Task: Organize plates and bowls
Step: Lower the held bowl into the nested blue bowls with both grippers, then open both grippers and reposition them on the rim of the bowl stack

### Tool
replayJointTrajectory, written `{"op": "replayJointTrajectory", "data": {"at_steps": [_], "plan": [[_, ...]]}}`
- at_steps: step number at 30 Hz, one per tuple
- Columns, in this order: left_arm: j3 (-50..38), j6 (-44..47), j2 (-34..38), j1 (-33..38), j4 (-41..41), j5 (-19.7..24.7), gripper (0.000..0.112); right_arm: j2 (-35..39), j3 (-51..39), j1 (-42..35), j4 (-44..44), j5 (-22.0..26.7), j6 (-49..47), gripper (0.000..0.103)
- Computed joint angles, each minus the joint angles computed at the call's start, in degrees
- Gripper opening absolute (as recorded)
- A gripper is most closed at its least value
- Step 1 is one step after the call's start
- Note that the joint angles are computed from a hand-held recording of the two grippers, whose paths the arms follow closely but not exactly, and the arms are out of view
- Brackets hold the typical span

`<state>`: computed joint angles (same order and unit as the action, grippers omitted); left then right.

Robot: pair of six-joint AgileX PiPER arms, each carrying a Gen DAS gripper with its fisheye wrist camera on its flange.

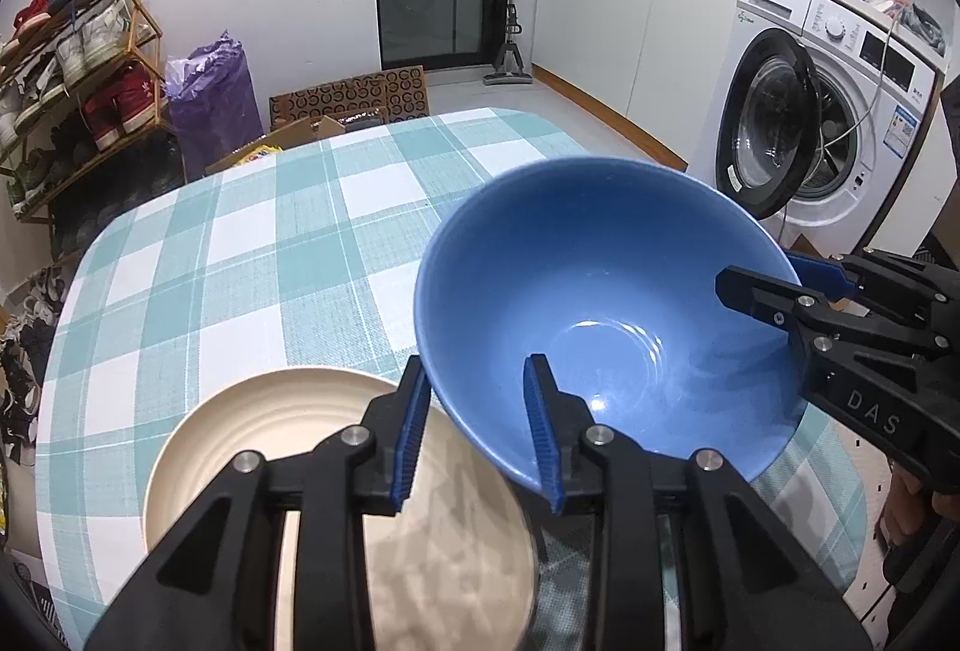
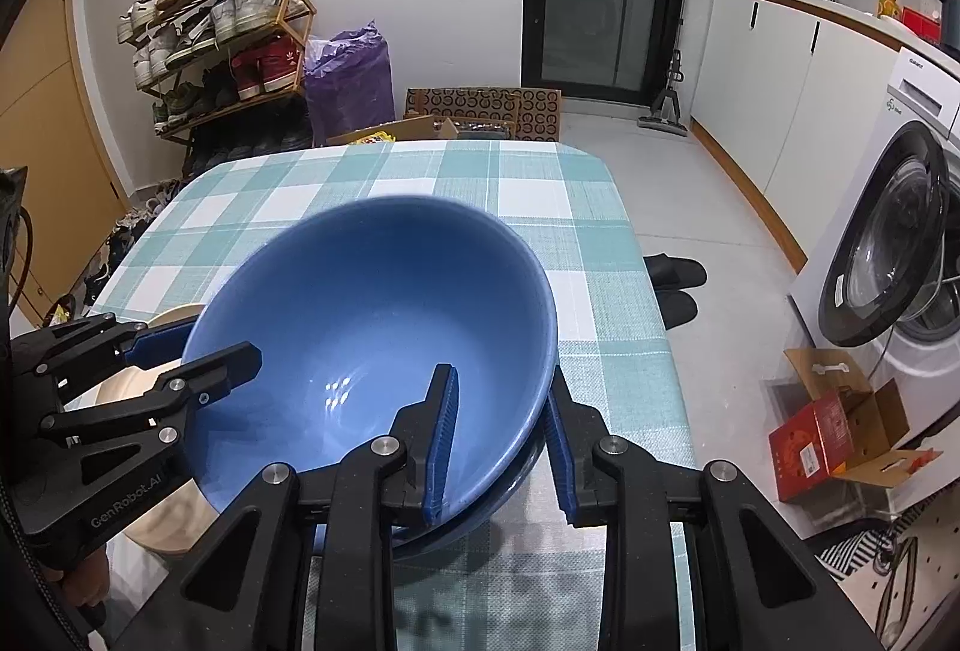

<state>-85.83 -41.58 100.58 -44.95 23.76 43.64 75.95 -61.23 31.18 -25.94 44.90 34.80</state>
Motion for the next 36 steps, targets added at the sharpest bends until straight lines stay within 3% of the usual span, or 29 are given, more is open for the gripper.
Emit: {"op": "replayJointTrajectory", "data": {"at_steps": [7, 11, 15, 19, 21, 23, 25, 36], "plan": [[0.90, 0.10, -0.66, 0.20, -0.31, -0.29, 0.038, -1.94, 0.54, -0.95, 0.90, -0.18, -1.00, 0.039], [1.71, -0.07, -1.74, 0.59, -0.77, -0.23, 0.051, -3.70, 1.10, -2.81, 3.94, -1.31, -4.57, 0.055], [2.88, -0.07, -3.41, 1.83, -1.65, -0.92, 0.054, -5.71, 1.32, -5.73, 9.11, -2.64, -8.67, 0.083], [3.94, 1.83, -4.83, 3.88, -4.93, -1.99, 0.055, -6.36, 0.35, -8.25, 14.06, -2.73, -13.40, 0.087], [4.74, 2.91, -5.47, 4.75, -6.73, -2.90, 0.065, -6.32, 0.08, -8.56, 14.02, -2.65, -13.68, 0.096], [6.08, 1.81, -6.31, 4.86, -6.05, -4.36, 0.083, -6.56, 0.31, -9.06, 14.75, -3.27, -14.38, 0.098], [7.24, 1.51, -7.01, 4.81, -5.72, -5.74, 0.092, -6.65, 0.72, -10.04, 16.62, -4.00, -15.84, 0.101], [8.15, 7.82, -5.76, 6.77, -15.51, -9.13, 0.095, -5.99, 5.06, -14.64, 25.59, -8.82, -23.04, 0.102]]}}
